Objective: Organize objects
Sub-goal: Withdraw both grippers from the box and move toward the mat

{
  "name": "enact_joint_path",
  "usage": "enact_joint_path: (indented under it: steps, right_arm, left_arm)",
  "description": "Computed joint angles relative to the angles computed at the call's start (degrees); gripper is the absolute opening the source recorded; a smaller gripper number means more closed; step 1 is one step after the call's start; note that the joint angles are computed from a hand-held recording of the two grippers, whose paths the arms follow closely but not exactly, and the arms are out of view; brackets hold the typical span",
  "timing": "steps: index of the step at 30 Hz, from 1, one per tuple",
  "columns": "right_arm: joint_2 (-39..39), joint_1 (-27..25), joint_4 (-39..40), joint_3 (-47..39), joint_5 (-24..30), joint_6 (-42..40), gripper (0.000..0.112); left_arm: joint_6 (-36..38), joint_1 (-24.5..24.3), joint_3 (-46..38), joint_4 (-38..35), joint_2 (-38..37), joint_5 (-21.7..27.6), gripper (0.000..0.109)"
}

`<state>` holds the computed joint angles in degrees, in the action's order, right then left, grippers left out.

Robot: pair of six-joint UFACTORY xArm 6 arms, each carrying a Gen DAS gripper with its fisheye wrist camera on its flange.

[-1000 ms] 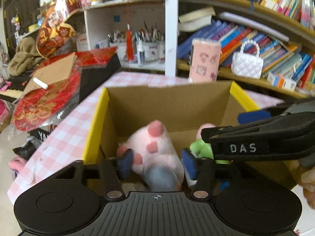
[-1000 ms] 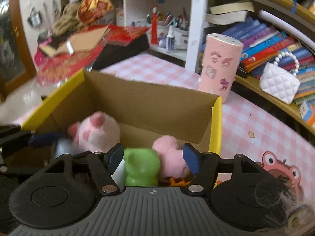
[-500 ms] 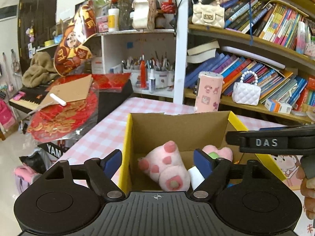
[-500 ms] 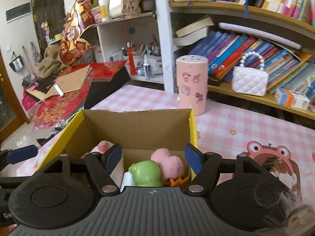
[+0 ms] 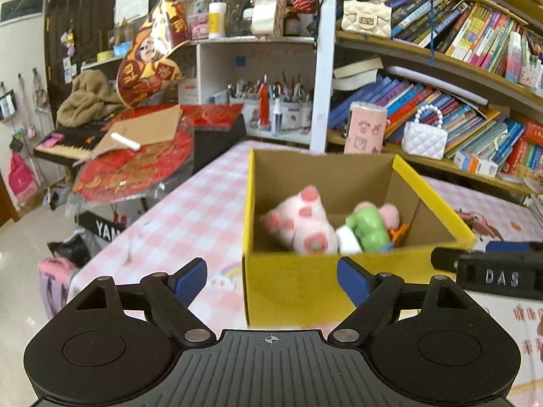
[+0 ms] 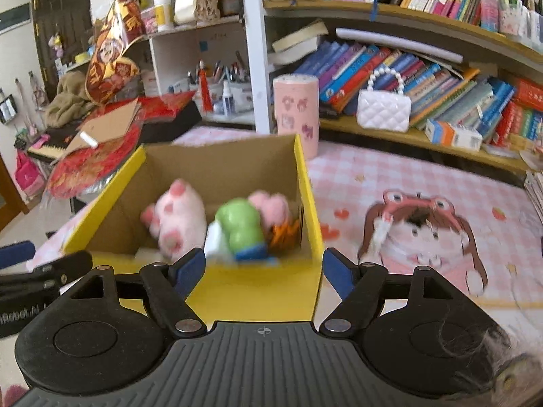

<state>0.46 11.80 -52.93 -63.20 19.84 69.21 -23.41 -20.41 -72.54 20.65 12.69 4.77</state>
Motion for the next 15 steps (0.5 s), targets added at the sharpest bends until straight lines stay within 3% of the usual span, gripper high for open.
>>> enact_joint_path:
  steps: [15]
  right_arm:
    - [-9.8,6.4,-0.6,12.8,5.7,3.9,0.078]
  left_arm:
    - [5.2,-0.8,15.1,-3.0,-10.5,0.9,0.088]
